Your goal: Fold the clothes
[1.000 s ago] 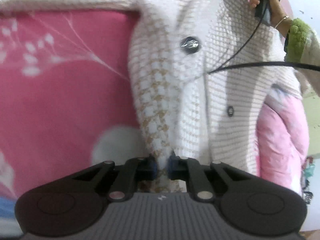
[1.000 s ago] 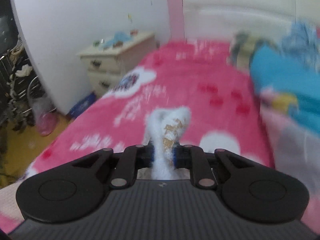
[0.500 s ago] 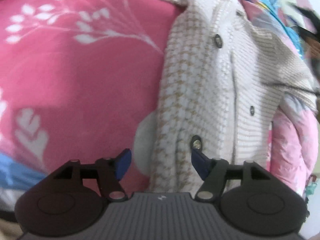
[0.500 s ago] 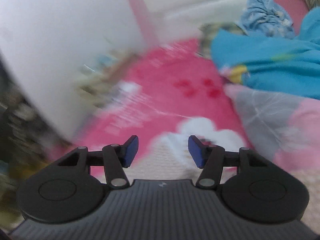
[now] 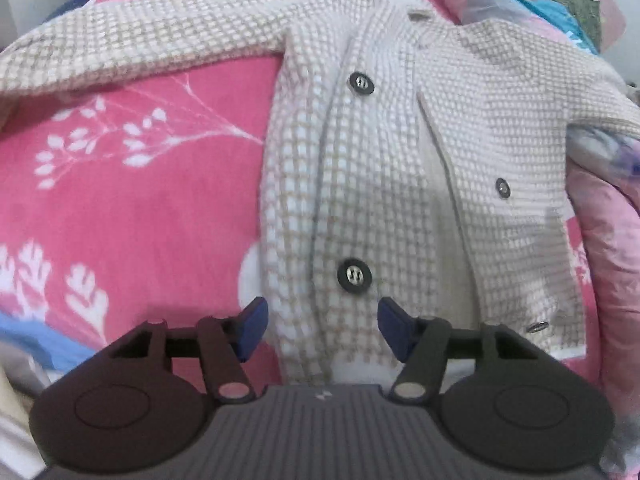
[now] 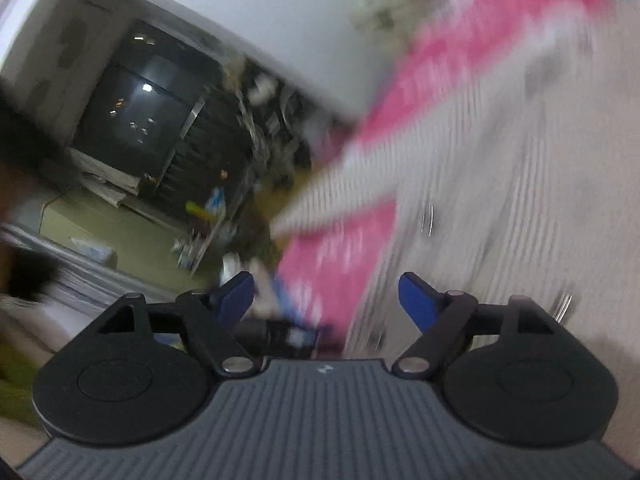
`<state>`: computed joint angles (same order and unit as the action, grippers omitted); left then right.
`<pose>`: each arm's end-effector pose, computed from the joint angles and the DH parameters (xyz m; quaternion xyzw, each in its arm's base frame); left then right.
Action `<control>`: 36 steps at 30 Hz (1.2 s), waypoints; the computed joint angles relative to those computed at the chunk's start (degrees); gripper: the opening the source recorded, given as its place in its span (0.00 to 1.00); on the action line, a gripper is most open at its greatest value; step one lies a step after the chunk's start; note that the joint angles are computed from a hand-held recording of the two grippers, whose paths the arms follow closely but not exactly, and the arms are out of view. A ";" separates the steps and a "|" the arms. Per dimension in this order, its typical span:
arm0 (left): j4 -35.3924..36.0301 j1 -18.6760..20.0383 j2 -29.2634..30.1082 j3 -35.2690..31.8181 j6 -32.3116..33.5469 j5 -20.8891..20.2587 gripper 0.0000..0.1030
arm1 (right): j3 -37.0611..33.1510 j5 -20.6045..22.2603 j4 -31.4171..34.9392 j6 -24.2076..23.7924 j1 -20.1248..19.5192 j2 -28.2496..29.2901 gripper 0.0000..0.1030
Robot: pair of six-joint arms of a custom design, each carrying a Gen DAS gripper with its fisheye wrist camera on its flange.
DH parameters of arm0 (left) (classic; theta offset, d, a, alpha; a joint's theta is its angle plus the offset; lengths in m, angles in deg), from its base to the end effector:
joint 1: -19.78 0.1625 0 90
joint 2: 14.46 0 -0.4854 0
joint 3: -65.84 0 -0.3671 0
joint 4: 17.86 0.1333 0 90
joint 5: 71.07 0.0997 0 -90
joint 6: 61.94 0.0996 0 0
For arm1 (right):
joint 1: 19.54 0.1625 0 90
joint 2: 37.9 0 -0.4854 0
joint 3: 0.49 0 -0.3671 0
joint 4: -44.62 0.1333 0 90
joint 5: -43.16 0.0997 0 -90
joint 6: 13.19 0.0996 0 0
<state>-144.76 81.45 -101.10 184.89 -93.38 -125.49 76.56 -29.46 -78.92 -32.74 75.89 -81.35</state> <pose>-0.0424 -0.4817 0.3774 -0.0378 0.9508 -0.1845 0.2461 0.2340 -0.7389 0.1980 -0.2137 0.9651 -0.0181 0.1500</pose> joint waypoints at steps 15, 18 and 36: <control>2.47 0.38 -0.41 4.75 -10.72 5.12 0.55 | 28.26 -18.38 -37.96 20.51 2.65 6.35 0.33; 2.64 0.63 -1.51 4.91 -9.50 3.84 0.55 | 28.91 -20.72 -40.49 21.65 3.25 7.53 0.11; 5.73 -8.31 1.80 6.86 9.26 8.74 0.72 | 36.80 -19.72 -64.16 29.66 -1.54 0.31 0.03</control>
<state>-139.03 73.14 -99.30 191.75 -84.12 -116.74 113.36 -49.18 -143.08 -3.08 74.34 -81.04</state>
